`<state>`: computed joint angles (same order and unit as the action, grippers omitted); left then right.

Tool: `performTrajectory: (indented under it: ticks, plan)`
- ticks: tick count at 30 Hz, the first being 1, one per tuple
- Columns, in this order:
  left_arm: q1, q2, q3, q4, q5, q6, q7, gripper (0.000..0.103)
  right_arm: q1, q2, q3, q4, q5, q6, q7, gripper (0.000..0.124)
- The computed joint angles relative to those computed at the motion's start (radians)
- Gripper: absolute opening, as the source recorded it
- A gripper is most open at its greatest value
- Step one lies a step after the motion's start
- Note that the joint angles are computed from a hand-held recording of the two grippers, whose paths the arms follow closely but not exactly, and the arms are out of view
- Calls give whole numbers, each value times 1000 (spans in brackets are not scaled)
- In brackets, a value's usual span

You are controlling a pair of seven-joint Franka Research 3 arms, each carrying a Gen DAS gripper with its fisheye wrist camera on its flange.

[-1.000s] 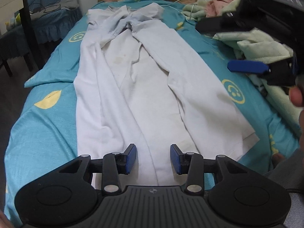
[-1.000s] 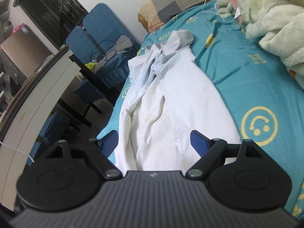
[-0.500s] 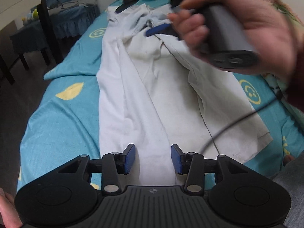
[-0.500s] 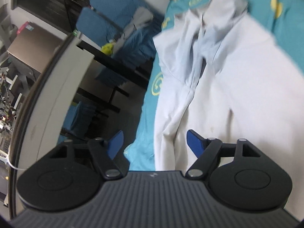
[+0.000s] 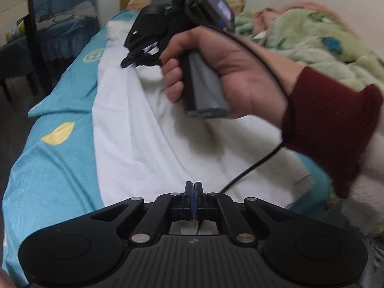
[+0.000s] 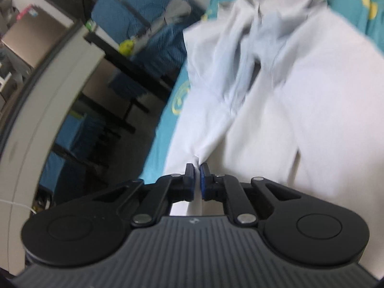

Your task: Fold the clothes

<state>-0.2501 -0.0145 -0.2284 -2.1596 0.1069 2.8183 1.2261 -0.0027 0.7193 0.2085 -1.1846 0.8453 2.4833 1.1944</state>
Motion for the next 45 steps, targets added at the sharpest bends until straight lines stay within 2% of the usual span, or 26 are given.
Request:
performTrajectory:
  ticks: [3,7,10,15,16,18,20,24,27,28,30,32,34,38,43,45]
  plan:
    - [-9,-4,-4,-5,-64,6,58,0,-6,-32,-2,-36,13,58,-34,8]
    - [-12,8,-4,4,-106,-11,102,0,19,-16,-49,-21,-61,88,10,8]
    - [-10,18,-5,14,-118,-28,114,0,5,13,-46,1,-86,64,39,8]
    - [-6,24,-10,18,-243,-26,211,3,1,-21,-43,-34,-119,75,17,10]
    - [-5,20,-10,15,-258,-21,223,5,2,-38,-45,-51,-123,82,10,10]
    - [-5,7,-8,7,-299,-4,252,19,-18,-98,-33,-122,-98,97,-29,11]
    - [-6,-8,-3,-3,-339,22,270,25,-46,-166,-22,-192,-52,88,-78,11]
    - [-10,-37,17,-17,-413,61,286,47,-57,-331,-58,-365,29,136,-123,11]
    - [-17,-61,38,-29,-488,72,315,53,-52,-454,-96,-493,80,161,-157,12]
    - [-10,-67,39,-36,-466,81,284,55,-51,-496,-107,-538,109,167,-180,12]
    - [11,-75,37,-45,-381,89,180,61,-35,-577,-137,-632,123,182,-188,22]
    - [33,-69,39,-41,-301,74,72,63,-14,-648,-171,-717,100,199,-172,56]
    - [55,-57,42,-29,-230,42,-32,67,9,-697,-199,-780,77,215,-149,67]
    - [77,-29,53,-2,-178,-46,-148,70,28,-728,-241,-840,-12,158,-20,73]
    - [98,4,58,23,-162,-112,-211,70,18,-653,-275,-809,-280,78,400,74]
    - [103,19,57,34,-156,-132,-223,71,6,-623,-274,-778,-259,24,416,72]
